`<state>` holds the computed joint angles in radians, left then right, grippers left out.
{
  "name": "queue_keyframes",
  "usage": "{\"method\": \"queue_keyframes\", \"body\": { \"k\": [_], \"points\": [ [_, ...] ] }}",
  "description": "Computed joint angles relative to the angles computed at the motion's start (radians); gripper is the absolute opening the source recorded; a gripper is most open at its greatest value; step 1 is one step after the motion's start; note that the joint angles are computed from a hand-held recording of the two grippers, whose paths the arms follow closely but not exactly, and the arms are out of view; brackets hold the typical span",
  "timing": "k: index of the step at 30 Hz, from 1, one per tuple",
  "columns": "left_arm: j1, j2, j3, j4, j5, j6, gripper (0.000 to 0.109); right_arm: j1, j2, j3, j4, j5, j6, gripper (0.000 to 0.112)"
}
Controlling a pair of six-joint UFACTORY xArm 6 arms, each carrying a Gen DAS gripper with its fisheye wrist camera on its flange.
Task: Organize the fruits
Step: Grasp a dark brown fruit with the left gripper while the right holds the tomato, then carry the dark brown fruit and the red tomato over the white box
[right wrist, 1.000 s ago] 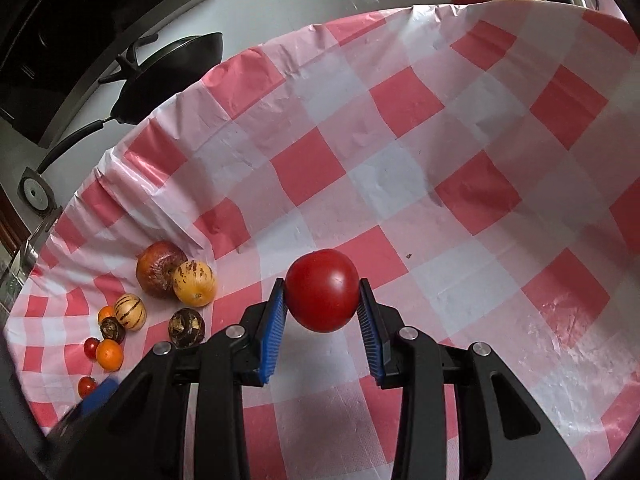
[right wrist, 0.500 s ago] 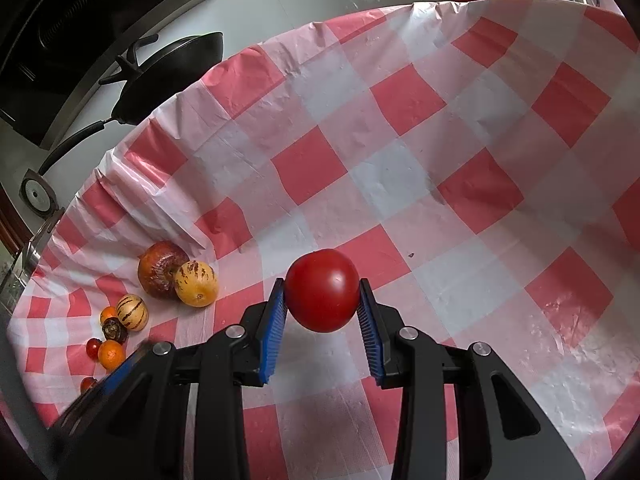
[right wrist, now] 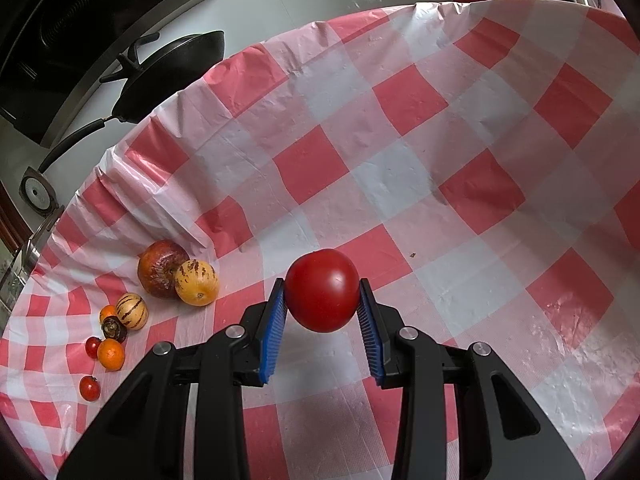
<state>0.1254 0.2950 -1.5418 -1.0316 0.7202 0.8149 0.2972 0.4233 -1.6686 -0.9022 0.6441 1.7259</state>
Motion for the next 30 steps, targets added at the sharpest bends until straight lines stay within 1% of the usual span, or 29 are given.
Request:
{"method": "queue_keyframes", "body": {
  "k": [8,13,16,17,19,22,25,27,28,30],
  "points": [
    [-0.006,0.003,-0.007,-0.01,0.01,0.004,0.039,0.004,0.007,-0.014,0.014,0.027,-0.011,0.036],
    [-0.003,-0.004,0.003,-0.021,-0.002,0.008,0.039,0.002,0.001,-0.004,-0.001,0.011,-0.002,0.036],
    [0.006,-0.007,0.006,-0.023,-0.005,-0.011,0.039,0.037,0.009,-0.034,0.064,0.075,-0.096,0.036],
    [0.015,-0.022,0.025,-0.023,-0.012,-0.015,0.039,0.054,-0.01,-0.01,0.083,0.06,-0.094,0.036],
    [0.049,-0.075,0.085,-0.082,-0.007,0.024,0.039,0.082,-0.063,0.067,0.081,-0.03,-0.037,0.036],
    [0.106,-0.142,0.154,-0.12,0.014,0.065,0.039,0.145,-0.093,0.099,0.073,-0.086,-0.041,0.036],
    [0.176,-0.215,0.223,-0.129,0.028,0.123,0.039,0.215,-0.072,0.059,0.092,-0.098,-0.129,0.036],
    [0.229,-0.259,0.27,-0.136,0.028,0.162,0.039,0.271,-0.043,0.014,0.115,-0.106,-0.216,0.036],
    [0.254,-0.272,0.284,-0.137,0.039,0.17,0.039,0.304,-0.023,-0.019,0.137,-0.1,-0.277,0.036],
    [0.315,-0.302,0.319,-0.134,0.058,0.181,0.039,0.348,0.0,-0.055,0.169,-0.096,-0.355,0.036]
  ]
}}
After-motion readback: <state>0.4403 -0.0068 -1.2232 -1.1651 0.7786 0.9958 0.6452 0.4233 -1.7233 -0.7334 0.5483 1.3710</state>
